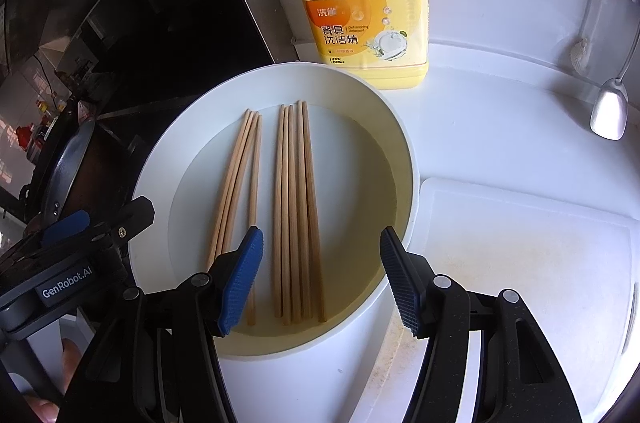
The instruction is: Organize utensils
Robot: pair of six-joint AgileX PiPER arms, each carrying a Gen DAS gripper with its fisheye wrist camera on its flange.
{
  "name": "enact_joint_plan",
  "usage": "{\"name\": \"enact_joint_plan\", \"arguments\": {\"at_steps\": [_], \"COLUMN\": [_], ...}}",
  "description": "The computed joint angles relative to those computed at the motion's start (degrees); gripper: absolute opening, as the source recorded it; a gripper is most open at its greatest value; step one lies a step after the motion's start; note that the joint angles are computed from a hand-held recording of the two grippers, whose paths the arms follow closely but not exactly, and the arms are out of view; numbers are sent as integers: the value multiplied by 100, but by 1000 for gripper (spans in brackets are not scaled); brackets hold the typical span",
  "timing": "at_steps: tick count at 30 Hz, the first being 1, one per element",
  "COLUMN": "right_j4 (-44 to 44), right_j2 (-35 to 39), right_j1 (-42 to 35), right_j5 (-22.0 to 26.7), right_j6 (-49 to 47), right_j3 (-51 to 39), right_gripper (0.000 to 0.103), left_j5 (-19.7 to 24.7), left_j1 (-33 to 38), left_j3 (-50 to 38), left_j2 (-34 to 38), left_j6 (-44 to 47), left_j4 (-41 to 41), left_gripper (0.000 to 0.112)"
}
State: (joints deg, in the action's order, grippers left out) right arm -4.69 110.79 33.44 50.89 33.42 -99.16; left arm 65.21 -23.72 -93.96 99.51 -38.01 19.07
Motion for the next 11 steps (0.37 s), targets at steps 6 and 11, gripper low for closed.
{"name": "enact_joint_plan", "arguments": {"at_steps": [6,11], "right_j4": [9,29], "right_j2": [6,4], "right_j1": [-4,-12], "right_j5": [-8,-12], "right_j6": [-6,-20], "right_j3": [-2,6], "right_gripper": [58,58], "left_j5": [98,114], "left_j1": [2,21], "left_j3": [-112,-121], "left_j2": [76,86], "left_j6": [-29,-26], "left_j4": [27,35], "left_gripper": [97,97]}}
